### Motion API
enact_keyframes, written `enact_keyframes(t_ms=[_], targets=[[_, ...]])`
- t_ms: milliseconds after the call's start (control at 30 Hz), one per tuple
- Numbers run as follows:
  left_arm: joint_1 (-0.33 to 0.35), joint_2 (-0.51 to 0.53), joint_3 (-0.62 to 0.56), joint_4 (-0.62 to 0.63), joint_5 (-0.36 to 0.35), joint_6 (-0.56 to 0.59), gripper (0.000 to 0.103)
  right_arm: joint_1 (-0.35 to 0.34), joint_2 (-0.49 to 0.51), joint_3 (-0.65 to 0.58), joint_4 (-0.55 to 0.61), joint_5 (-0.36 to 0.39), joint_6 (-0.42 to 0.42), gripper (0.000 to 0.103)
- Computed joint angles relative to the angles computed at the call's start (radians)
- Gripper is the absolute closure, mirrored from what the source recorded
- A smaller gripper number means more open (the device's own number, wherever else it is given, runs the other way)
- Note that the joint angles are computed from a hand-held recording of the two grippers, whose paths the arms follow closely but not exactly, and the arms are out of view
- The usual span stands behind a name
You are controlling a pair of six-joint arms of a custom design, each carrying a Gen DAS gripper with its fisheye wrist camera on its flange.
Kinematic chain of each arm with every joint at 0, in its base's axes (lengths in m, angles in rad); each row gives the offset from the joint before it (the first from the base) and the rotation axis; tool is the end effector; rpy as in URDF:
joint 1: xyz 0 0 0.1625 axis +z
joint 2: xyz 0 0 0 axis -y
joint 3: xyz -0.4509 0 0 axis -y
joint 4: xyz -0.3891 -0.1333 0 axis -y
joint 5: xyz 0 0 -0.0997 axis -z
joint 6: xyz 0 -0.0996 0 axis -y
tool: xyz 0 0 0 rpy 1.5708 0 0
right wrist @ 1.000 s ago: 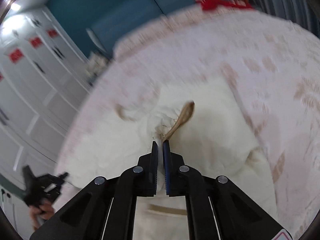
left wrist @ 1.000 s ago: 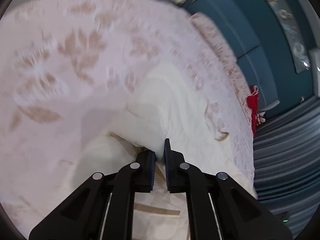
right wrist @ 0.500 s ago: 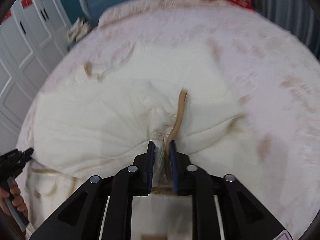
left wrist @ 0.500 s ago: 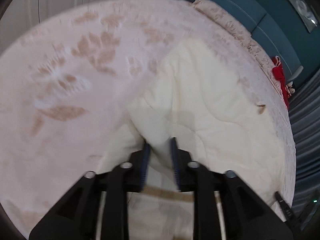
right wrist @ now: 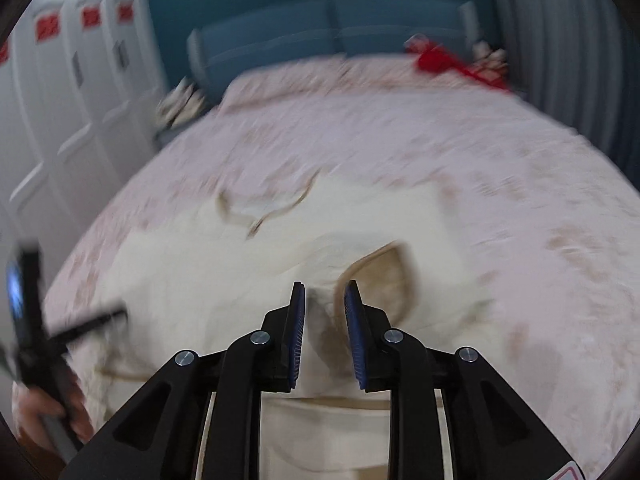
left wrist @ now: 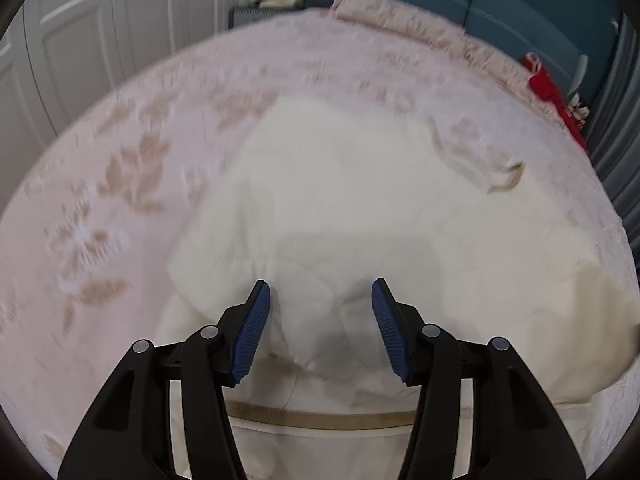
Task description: Fold large clothes
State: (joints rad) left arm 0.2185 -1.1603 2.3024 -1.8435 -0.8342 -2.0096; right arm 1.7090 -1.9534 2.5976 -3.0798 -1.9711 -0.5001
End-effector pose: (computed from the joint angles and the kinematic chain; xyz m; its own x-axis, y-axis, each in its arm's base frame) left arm -0.2979 -0.2712 0.0983 -0.7149 -0.4811 -0.5074 0.0405 0.6959 -0.7170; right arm 0.1318 -0.2616 0.3635 -0.7934 -0.1617 0.5868 -0.5354 0.6439 -0.5465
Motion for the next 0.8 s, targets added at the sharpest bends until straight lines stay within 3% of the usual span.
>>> enact_keyframes(t_ms=[67,200,233,433,600,800], targets=[[-0.003,0.014,0.009,-0.002,0.001,-0.012,0.052,0.003,-0.061,-0.001,-0.021,0.017,-0.006,0.080],[-0.012,0.052,0.007,0.021,0.008,-0.033,0.051,-0.024,-0.035,-0.058,0.249,0.109,-0.043,0.082],[-0.014,0.061,0.001,0.031,0.008,-0.038,0.051,-0.028,-0.003,-0.059,0.264,0.109,-0.044,0.082],[-0.038,0.101,0.005,0.062,0.033,-0.062,0.049,-0.136,0.192,0.010,0.098,0.015,-0.092,0.092],[-0.051,0.123,0.010,0.071,0.052,-0.090,0.049,-0.233,0.201,0.050,0.022,0.095,-0.147,0.095],[-0.056,0.144,0.006,0.089,0.063,-0.109,0.048,-0.272,0.200,0.085,-0.037,0.149,-0.176,0.095]])
